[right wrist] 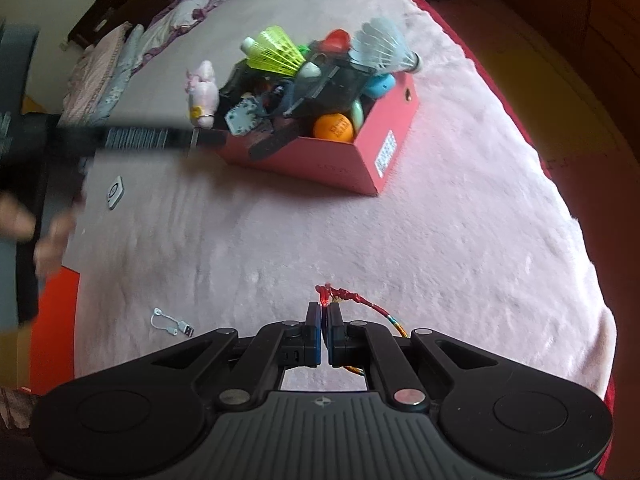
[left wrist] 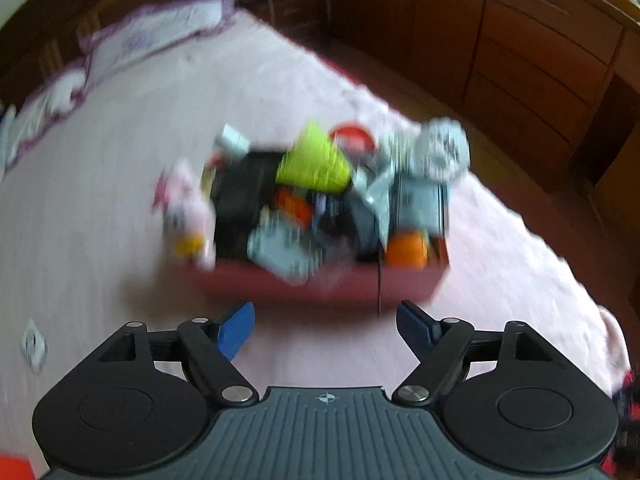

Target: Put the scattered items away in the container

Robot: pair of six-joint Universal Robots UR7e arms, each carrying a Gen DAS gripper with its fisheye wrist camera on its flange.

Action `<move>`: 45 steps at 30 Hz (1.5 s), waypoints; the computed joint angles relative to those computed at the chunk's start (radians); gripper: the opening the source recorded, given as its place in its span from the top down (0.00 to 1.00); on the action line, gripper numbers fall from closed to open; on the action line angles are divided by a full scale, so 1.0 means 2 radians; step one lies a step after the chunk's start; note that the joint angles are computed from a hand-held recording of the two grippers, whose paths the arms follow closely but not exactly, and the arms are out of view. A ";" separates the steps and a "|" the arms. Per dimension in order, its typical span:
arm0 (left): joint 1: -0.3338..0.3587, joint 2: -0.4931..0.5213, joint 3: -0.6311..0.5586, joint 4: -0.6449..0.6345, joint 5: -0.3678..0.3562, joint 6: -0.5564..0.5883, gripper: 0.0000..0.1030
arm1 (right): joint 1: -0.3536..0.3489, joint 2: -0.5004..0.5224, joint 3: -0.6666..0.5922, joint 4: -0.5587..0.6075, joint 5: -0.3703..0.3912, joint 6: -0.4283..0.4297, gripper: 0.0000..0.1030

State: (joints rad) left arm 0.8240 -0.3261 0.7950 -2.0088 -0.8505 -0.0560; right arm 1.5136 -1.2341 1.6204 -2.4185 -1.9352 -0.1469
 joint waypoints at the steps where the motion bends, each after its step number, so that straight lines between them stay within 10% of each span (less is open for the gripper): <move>1: -0.002 -0.014 0.023 0.006 0.001 -0.015 0.22 | 0.002 0.000 0.000 0.000 0.000 -0.003 0.96; 15: -0.017 -0.133 0.193 0.019 0.030 -0.150 0.14 | 0.033 0.033 -0.067 -0.021 -0.010 -0.055 0.96; 35: 0.007 -0.158 0.198 0.040 0.061 -0.222 0.13 | 0.056 0.276 -0.391 -0.057 -0.099 -0.176 0.87; 45: 0.006 -0.184 0.225 0.054 0.072 -0.244 0.13 | 0.062 0.231 -0.272 -0.110 -0.133 -0.156 0.65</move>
State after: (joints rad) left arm 0.8353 -0.6940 1.2451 -1.9003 -0.7060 -0.5437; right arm 1.6368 -0.7716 1.0761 -2.6389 -2.2021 -0.4598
